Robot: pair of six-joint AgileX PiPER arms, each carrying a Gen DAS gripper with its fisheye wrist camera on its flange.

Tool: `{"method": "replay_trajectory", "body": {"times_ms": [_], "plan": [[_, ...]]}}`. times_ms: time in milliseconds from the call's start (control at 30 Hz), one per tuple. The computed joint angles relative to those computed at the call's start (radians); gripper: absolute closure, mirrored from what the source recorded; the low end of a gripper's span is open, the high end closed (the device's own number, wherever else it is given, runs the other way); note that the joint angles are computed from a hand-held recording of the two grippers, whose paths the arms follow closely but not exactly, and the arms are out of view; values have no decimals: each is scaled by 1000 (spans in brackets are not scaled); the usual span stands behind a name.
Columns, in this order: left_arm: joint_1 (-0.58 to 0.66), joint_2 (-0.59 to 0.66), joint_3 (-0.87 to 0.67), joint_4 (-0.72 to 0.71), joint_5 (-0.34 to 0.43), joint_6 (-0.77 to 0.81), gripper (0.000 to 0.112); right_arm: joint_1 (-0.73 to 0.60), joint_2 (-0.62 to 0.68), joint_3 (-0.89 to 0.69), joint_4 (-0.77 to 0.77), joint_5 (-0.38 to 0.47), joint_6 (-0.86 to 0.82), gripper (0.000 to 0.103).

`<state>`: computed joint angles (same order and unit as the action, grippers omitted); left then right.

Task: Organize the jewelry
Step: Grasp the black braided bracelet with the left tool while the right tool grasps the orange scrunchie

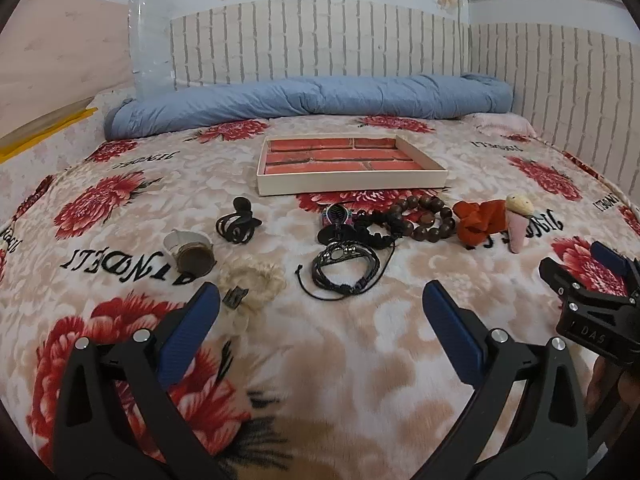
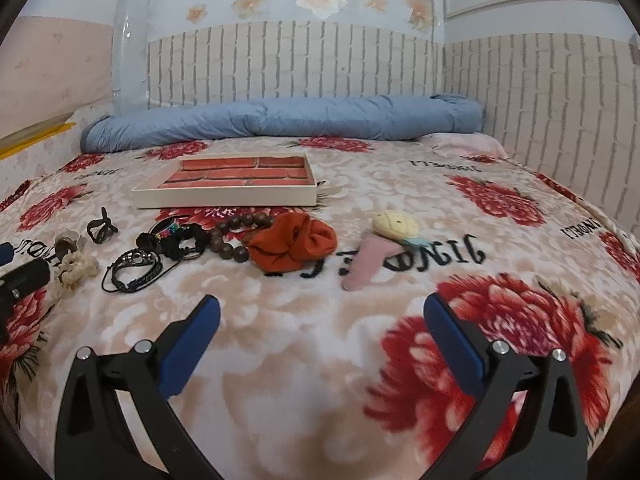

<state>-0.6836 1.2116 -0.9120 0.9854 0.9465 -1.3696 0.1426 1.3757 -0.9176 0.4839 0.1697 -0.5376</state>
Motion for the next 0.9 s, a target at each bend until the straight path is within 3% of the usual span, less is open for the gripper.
{"method": "replay_trajectory", "body": {"times_ms": [233,567,667,833,900], "plan": [[142,89,-76,-81,-141,101,19,-14,95,-116,37,28,-53,4],[237,227,-203,-187,-190,244,29,-33,235,-304,106,79,-129,4],[267,250,-233,-236,-204,289,29,-29,261,-342,93,82,-118,4],[293,277,-249,-266,-217,339,30,-11,323,-413,-86,113,58,4],[310,300,-267,-299,-229,385,39,-14,355,-459,-91,155,72,4]]}}
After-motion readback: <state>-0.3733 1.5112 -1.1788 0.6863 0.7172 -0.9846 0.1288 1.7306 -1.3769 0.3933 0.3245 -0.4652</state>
